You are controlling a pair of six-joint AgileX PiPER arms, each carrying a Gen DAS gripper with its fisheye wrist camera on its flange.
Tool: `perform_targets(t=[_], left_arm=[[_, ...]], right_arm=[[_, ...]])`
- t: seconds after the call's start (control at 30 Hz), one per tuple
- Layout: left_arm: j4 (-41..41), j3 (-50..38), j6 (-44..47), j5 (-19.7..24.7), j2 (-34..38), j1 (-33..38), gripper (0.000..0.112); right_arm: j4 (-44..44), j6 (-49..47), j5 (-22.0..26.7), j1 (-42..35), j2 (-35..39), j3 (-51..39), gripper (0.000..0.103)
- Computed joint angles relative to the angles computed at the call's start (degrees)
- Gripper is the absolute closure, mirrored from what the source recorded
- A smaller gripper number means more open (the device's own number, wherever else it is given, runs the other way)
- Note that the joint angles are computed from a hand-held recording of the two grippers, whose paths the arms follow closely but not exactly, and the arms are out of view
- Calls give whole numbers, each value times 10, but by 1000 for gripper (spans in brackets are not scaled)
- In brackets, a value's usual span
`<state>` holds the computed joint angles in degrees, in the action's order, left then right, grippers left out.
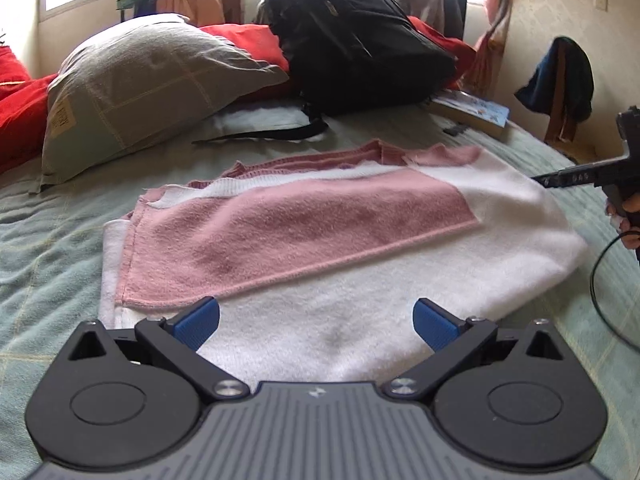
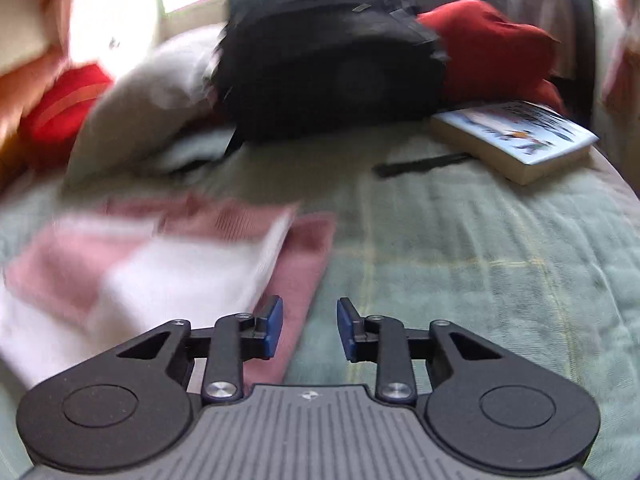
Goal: Fold clothes
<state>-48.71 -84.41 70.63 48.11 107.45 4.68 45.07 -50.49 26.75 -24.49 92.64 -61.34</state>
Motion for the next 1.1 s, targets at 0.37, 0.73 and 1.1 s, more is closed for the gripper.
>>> perform_targets(t=[0.37, 0.73, 1.1], left_arm=[[-9, 9, -1, 9, -2, -4, 10], [-4, 11, -7, 7, -6, -10, 10], [-10, 36, 13, 18, -17, 2, 10]], right_arm=[[76, -109, 69, -21, 7, -7, 68], [192, -128, 183, -37, 10, -49, 78], [33, -26, 152, 76, 51, -80, 93]])
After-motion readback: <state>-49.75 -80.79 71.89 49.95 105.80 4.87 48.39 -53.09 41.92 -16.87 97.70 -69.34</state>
